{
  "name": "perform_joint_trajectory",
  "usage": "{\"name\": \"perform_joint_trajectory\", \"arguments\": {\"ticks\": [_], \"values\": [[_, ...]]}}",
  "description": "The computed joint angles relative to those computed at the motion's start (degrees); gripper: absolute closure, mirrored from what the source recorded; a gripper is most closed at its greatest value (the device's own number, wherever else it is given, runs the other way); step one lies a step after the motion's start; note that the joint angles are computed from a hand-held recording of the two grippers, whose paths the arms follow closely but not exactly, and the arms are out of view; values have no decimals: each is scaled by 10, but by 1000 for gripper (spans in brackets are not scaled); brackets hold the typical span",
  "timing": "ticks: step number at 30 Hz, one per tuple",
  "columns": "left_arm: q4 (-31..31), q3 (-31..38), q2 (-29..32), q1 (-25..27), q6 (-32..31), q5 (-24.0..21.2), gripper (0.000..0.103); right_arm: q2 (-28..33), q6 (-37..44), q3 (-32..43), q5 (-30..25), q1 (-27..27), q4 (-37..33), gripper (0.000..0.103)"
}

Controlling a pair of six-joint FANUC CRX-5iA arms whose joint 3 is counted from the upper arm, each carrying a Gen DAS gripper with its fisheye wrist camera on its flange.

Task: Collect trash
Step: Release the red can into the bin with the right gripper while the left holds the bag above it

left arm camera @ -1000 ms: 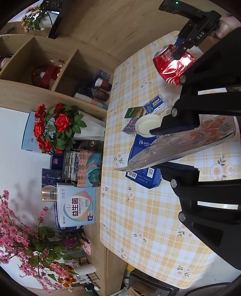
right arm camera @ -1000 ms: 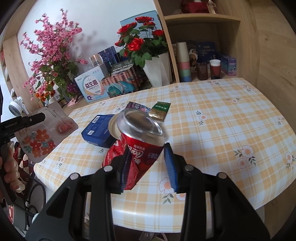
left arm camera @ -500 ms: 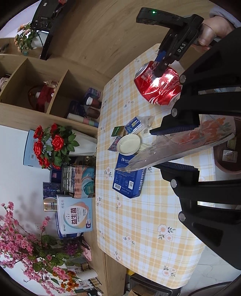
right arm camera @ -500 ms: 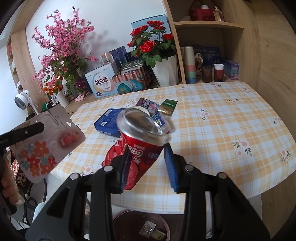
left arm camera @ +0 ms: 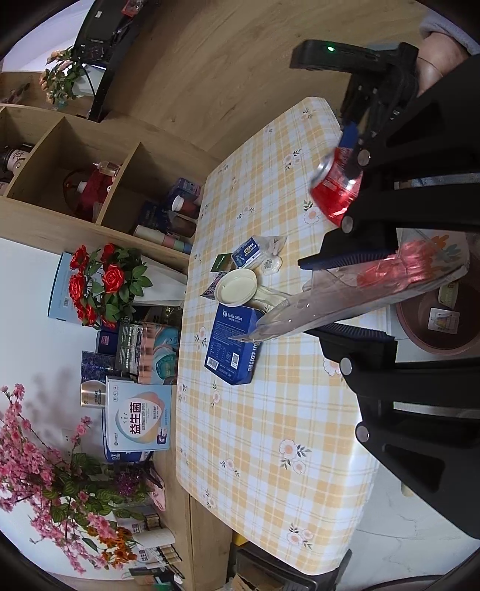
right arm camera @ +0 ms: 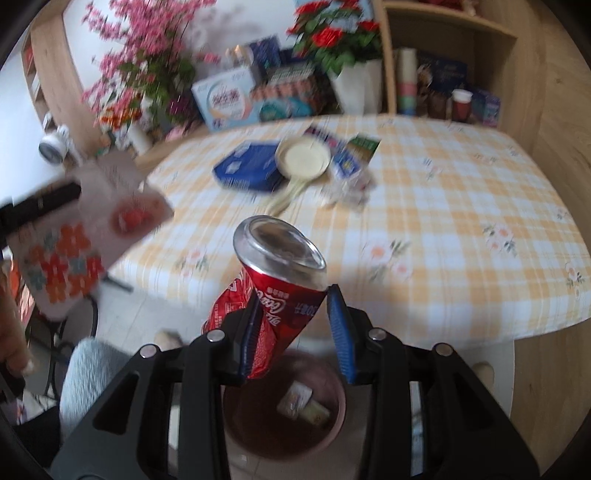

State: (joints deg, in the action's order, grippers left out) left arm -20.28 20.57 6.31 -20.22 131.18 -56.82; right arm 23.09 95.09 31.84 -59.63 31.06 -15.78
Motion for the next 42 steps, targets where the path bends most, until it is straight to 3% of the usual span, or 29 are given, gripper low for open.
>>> {"name": "perform_joint_trajectory", "arguments": {"ticks": [5, 10, 14, 24, 42], "values": [[-8, -20, -17, 1, 16, 2, 75, 15, -1, 15, -58, 8, -6, 63], [-5, -35, -27, 2, 24, 1, 75, 21, -5, 24, -74, 7, -28, 36], [-3, -42, -31, 1, 24, 2, 75, 9, -12, 11, -36, 12, -8, 11], [19, -39, -11, -7, 15, -8, 75, 14, -23, 42, 5, 9, 38, 6], [59, -37, 18, -21, -20, -19, 75, -21, -48, 5, 65, -9, 70, 6]]}}
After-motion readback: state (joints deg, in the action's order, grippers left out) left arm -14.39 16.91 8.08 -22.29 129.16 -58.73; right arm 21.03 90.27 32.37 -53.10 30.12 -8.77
